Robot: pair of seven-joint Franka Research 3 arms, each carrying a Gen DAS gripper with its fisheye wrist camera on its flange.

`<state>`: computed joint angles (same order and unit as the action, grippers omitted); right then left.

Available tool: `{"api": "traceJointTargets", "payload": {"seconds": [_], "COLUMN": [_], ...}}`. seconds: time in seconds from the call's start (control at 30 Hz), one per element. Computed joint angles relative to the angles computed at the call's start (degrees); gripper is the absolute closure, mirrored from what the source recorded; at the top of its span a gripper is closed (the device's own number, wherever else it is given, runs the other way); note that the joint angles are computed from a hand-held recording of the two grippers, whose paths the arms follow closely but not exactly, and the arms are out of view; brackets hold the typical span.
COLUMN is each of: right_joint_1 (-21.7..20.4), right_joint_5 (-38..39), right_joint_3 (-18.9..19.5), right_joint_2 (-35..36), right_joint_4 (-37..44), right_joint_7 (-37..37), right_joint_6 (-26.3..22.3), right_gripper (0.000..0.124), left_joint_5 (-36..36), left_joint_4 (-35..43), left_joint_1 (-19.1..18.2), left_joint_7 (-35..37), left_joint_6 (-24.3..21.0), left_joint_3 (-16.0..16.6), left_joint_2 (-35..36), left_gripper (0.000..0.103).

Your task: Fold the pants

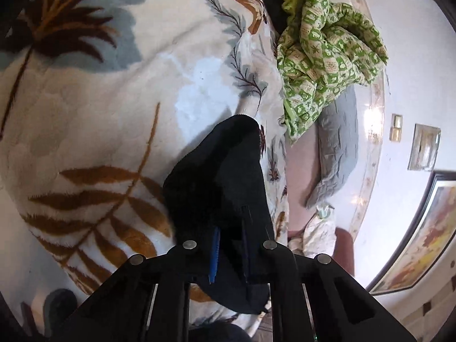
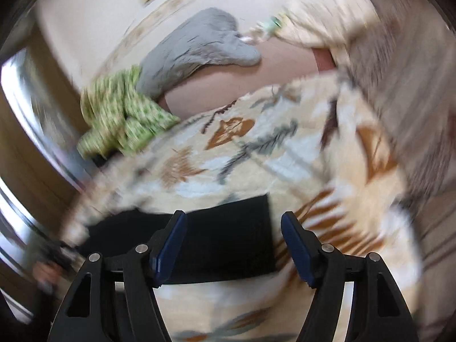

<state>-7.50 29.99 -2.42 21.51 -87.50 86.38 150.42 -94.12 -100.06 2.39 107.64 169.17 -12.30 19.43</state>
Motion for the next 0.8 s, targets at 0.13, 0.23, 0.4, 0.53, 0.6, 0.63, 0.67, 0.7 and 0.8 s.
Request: {"api": "traceJointTargets", "payload": {"seconds": [0.13, 0.23, 0.4, 0.53, 0.6, 0.63, 0.67, 0.7, 0.8], "right_joint_1": [-7.55, -8.16, -6.72, -6.17, -6.09, -6.14, -5.96, -5.39, -3.62], "right_joint_5": [23.52, 28.88, 25.66, 21.97, 20.25, 19.50, 18.03, 15.17, 9.39], "right_joint_3": [6.30, 5.59, 3.36, 2.84, 2.78, 2.89, 2.78, 2.30, 1.52], "right_joint_2": [-0.30, 1.19, 5.54, 8.79, 9.79, 10.19, 10.67, 11.28, 9.94], "right_joint_4": [-1.74, -0.62, 3.65, 6.90, 7.81, 8.24, 8.95, 10.22, 9.76], "right_joint_7": [-6.40, -6.28, 1.28, 6.96, 9.24, 9.88, 10.52, 10.92, 9.67], "right_joint_6": [-4.86, -10.00, -14.81, -15.25, -14.78, -14.79, -15.15, -16.11, -13.17], "right_gripper": [0.053, 0.053, 0.053, 0.054, 0.062, 0.071, 0.105, 0.120, 0.121], "left_joint_5": [6.35, 10.93, 18.68, 21.15, 22.76, 25.14, 29.78, 32.57, 43.60], "left_joint_4": [3.76, 8.21, 10.81, 11.52, 11.73, 11.38, 10.76, 10.53, 9.69], "left_joint_1": [-0.11, -0.13, 0.74, 2.79, 3.72, 3.56, 2.43, 2.08, -0.54], "left_joint_7": [-6.49, -9.81, -16.86, -17.84, -18.68, -20.42, -23.91, -25.56, -30.49], "left_joint_6": [0.92, 2.48, 2.72, 3.14, 3.15, 2.92, 2.13, 1.66, 1.06], "left_joint_3": [-0.59, -1.51, -2.68, -5.12, -6.13, -5.67, -3.78, -3.05, 0.85], "left_joint_2": [3.23, 6.59, 8.96, 9.87, 10.24, 10.12, 9.72, 9.55, 8.21], "left_gripper": [0.090, 0.090, 0.078, 0.074, 0.077, 0.084, 0.093, 0.094, 0.096]}}
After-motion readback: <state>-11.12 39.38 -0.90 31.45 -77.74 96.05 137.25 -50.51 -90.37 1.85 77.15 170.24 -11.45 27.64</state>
